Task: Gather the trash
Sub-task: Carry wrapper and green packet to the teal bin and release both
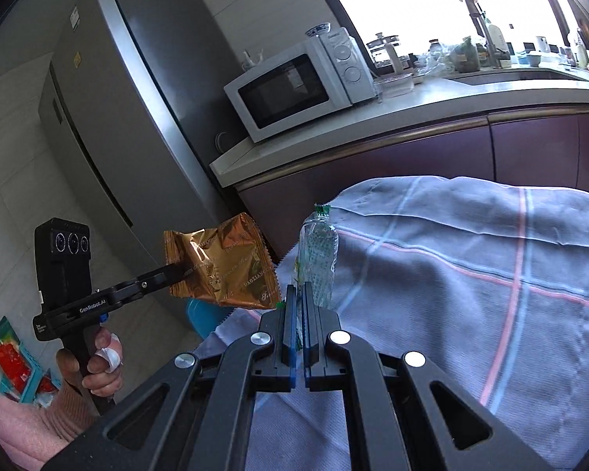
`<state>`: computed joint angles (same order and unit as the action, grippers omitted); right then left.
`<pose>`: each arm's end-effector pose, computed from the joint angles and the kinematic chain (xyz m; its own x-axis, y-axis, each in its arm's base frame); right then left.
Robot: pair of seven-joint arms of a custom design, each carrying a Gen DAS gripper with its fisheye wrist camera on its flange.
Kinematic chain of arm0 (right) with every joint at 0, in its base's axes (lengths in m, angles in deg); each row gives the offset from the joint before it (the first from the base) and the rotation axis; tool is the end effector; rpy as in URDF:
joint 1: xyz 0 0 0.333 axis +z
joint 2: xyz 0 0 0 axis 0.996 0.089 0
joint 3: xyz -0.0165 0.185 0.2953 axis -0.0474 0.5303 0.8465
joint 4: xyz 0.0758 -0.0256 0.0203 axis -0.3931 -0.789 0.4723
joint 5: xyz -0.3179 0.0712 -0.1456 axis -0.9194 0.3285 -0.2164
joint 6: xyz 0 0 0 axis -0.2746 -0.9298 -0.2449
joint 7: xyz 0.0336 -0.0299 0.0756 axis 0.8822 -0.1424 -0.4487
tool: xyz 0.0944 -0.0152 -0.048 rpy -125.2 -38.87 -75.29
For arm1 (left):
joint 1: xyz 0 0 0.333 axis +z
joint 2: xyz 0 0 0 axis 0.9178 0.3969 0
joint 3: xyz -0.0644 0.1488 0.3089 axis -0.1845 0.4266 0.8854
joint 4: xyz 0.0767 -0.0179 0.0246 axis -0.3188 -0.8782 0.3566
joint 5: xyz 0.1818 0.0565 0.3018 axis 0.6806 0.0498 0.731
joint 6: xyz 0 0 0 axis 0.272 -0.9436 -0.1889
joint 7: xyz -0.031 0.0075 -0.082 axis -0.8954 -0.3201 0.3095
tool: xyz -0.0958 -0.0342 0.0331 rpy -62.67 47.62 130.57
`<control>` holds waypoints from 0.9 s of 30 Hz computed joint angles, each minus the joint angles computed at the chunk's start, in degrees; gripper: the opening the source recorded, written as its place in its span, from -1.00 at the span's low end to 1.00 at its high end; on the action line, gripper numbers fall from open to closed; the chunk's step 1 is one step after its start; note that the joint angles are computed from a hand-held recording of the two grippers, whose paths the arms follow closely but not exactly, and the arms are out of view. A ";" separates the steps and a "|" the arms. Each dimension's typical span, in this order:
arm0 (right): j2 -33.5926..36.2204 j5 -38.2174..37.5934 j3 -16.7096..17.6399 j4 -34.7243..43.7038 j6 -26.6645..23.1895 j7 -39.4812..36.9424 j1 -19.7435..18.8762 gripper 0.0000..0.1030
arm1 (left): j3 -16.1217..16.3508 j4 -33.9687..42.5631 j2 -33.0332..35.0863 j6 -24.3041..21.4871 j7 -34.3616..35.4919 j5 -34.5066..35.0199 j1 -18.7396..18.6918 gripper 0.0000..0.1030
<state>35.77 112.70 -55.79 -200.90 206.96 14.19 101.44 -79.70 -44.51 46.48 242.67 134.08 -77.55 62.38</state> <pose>0.5493 0.1725 0.5585 0.3315 -0.8362 -0.4369 -0.6558 0.1287 -0.7439 0.5937 -0.2879 0.5527 -0.4186 -0.8310 0.3664 -0.6265 -0.0278 -0.7789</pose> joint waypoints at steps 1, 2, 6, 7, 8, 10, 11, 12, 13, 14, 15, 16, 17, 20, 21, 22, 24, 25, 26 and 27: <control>0.82 -0.77 0.09 1.06 -0.74 0.47 0.13 -0.97 | 1.02 -0.48 -0.44 0.38 -0.91 0.23 -0.28 -0.95; 1.70 -1.49 0.23 2.19 -1.59 0.92 0.13 -0.97 | 1.56 -1.22 -0.95 0.81 -1.50 0.21 -0.10 -0.95; 5.51 -5.92 1.30 6.92 -4.80 3.80 0.00 -0.97 | 3.73 -4.06 -2.69 2.23 -4.12 0.62 0.76 -0.95; 6.49 -7.32 1.64 8.14 -5.52 4.67 -0.03 -0.97 | 4.41 -4.44 -2.78 2.45 -5.02 1.06 0.66 -0.95; 7.38 -8.52 2.02 9.27 -6.19 5.48 -0.10 -0.97 | 4.94 -5.03 -3.09 2.61 -5.82 1.42 0.84 -0.95; 9.40 -10.52 2.89 11.94 -7.83 6.83 -0.34 -0.97 | 6.82 -6.02 -3.45 2.88 -8.05 2.88 0.40 -0.95; 10.40 -11.74 3.26 13.24 -8.50 7.70 -0.36 -0.97 | 7.30 -6.35 -3.44 3.02 -8.91 3.47 0.50 -0.95; 11.31 -13.05 3.62 14.42 -9.03 8.53 -0.34 -0.97 | 7.75 -6.78 -3.52 3.15 -9.80 4.04 0.62 -0.95; 12.29 -14.47 3.94 15.62 -9.45 9.41 -0.25 -0.97 | 8.61 -7.17 -3.56 3.32 -10.99 4.91 0.39 -0.95; 13.09 -15.68 4.31 16.57 -9.91 10.19 -0.24 -0.97 | 9.43 -7.59 -3.67 3.44 -12.15 5.84 0.21 -0.95; 14.12 -16.97 4.64 17.88 -10.60 11.14 -0.20 -0.97 | 10.79 -7.76 -3.57 3.56 -13.73 7.23 -0.55 -0.95; 15.11 -18.10 5.00 19.05 -11.30 11.94 -0.23 -0.97 | 12.02 -7.97 -3.50 3.62 -15.34 8.53 -1.12 -0.95; 15.98 -19.13 5.33 20.03 -11.84 12.66 -0.26 -0.97 | 12.71 -7.95 -3.31 3.56 -16.78 9.57 -1.41 -0.95; 18.84 -22.51 6.14 23.37 -13.76 15.24 -0.03 -0.97 | 14.22 -8.61 -3.03 3.51 -20.18 12.17 -1.42 -0.95; 19.82 -23.78 6.29 24.54 -14.34 16.22 0.17 -0.97 | 15.45 -8.27 -2.67 3.23 -21.78 13.56 -2.20 -0.95; 20.87 -25.10 6.42 25.79 -15.10 17.23 0.36 -0.97 | 16.93 -8.33 -2.47 3.16 -23.44 15.13 -3.11 -0.95; 23.22 -27.88 6.59 28.78 -16.90 19.61 0.89 -0.96 | 19.48 -8.42 -2.11 2.84 -26.65 17.98 -4.57 -0.95; 24.12 -29.25 6.62 29.86 -17.60 20.54 1.15 -0.96 | 19.26 -8.37 -1.82 2.63 -27.42 18.53 -4.06 -0.95; 25.12 -30.65 6.56 31.07 -18.33 21.58 1.41 -0.96 | 19.17 -8.20 -1.44 2.30 -28.22 19.14 -3.65 -0.95; 26.20 -32.15 6.48 32.52 -19.32 22.81 1.78 -0.96 | 19.83 -8.21 -1.21 2.10 -29.33 20.13 -3.91 -0.95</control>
